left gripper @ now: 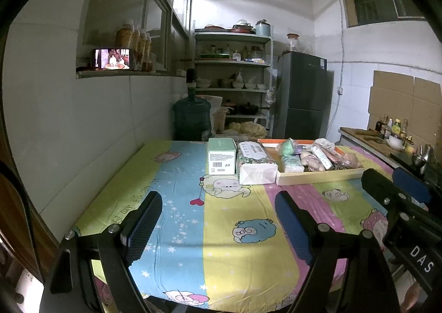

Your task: Organize soft objects

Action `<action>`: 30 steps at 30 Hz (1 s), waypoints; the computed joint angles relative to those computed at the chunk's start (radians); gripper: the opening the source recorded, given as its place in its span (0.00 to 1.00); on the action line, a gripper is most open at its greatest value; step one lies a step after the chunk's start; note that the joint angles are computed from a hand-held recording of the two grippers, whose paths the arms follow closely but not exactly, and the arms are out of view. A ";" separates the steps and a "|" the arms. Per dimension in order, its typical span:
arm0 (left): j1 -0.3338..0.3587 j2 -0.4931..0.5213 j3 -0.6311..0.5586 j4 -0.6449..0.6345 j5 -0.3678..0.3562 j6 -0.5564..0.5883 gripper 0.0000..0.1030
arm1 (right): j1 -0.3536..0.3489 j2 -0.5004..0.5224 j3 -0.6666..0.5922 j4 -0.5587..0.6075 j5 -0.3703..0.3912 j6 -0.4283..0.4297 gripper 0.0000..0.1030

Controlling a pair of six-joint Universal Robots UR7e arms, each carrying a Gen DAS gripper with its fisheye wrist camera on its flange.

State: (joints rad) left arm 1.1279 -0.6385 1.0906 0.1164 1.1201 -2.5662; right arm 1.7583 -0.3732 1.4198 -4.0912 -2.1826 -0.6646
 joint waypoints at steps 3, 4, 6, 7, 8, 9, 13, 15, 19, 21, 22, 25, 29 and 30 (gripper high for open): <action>0.000 -0.001 0.002 0.000 0.001 0.000 0.82 | 0.000 0.001 -0.001 -0.002 0.001 -0.001 0.62; 0.000 0.000 0.001 0.000 0.000 0.000 0.82 | 0.000 0.000 0.000 -0.001 0.001 -0.001 0.62; 0.000 0.000 0.000 0.002 0.000 0.000 0.82 | 0.000 0.001 -0.001 0.000 0.002 -0.001 0.62; -0.001 -0.001 0.002 0.001 0.000 0.001 0.82 | -0.001 0.000 0.001 0.000 0.002 0.000 0.62; -0.001 -0.003 0.004 0.000 0.001 0.002 0.82 | 0.000 0.000 0.000 0.000 0.002 0.000 0.62; -0.001 -0.003 0.005 0.001 0.002 0.002 0.82 | 0.000 0.001 0.000 0.000 0.002 0.000 0.62; -0.001 -0.006 0.009 -0.002 0.002 0.001 0.82 | 0.000 0.001 -0.001 -0.001 0.001 0.000 0.62; -0.001 -0.004 0.007 -0.002 0.000 0.001 0.82 | 0.000 0.002 -0.002 -0.001 0.001 0.000 0.62; -0.002 -0.006 0.012 -0.003 0.000 0.001 0.82 | -0.001 0.002 -0.001 -0.001 0.002 0.000 0.62; -0.001 -0.004 0.008 -0.002 0.000 0.001 0.82 | -0.001 0.002 -0.002 -0.001 0.003 0.000 0.62; -0.002 -0.005 0.010 -0.003 0.000 0.001 0.82 | -0.001 0.003 -0.002 -0.002 0.002 0.000 0.62; -0.002 -0.006 0.011 -0.004 0.000 0.002 0.82 | -0.001 0.004 -0.003 -0.002 0.002 0.000 0.62; -0.003 -0.007 0.014 -0.006 -0.001 0.000 0.82 | 0.000 0.004 -0.003 -0.003 0.002 0.000 0.62; -0.003 -0.007 0.014 -0.006 -0.001 0.000 0.82 | -0.001 0.005 -0.004 -0.003 0.002 0.000 0.62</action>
